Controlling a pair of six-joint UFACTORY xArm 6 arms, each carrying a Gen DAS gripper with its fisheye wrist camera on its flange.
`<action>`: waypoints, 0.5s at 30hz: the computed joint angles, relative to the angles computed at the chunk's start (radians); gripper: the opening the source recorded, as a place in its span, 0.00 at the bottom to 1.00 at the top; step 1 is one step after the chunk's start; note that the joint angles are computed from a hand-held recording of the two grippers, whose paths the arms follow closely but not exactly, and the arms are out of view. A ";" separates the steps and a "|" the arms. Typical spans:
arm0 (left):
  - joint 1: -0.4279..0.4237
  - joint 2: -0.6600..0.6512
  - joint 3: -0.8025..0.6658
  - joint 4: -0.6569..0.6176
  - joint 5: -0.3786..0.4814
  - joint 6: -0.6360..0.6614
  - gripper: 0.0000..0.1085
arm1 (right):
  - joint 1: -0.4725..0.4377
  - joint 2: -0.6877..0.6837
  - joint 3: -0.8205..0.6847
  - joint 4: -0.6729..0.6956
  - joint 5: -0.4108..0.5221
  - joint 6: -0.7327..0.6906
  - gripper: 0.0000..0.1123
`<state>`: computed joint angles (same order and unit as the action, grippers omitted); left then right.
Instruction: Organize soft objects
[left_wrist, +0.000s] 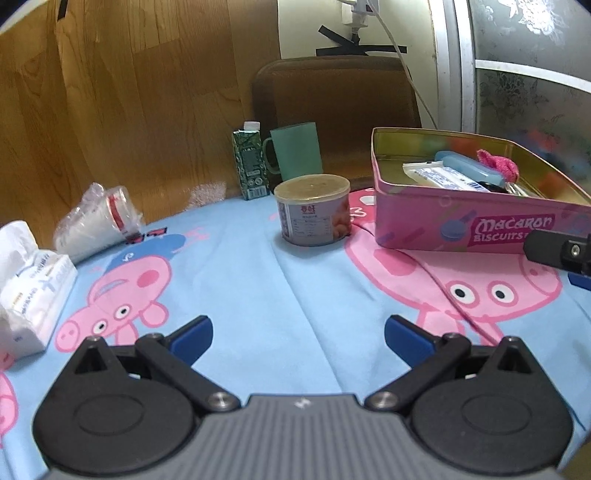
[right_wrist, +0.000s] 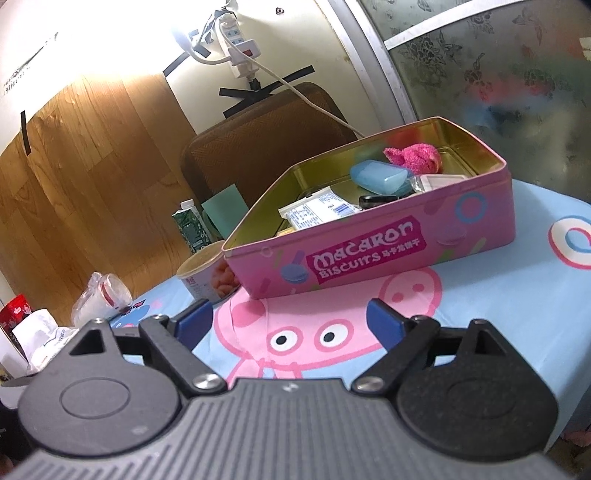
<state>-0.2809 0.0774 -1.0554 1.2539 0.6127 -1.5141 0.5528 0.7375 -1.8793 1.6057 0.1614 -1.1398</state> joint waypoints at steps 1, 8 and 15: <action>0.005 -0.001 0.002 0.004 -0.008 0.002 0.95 | 0.001 0.001 -0.001 -0.001 -0.002 0.000 0.82; 0.011 0.001 0.001 -0.016 -0.017 0.022 0.95 | 0.002 0.006 -0.008 0.008 -0.010 -0.009 0.82; 0.016 -0.010 0.012 -0.017 -0.041 0.020 0.95 | 0.011 -0.003 -0.008 0.097 -0.038 -0.111 0.82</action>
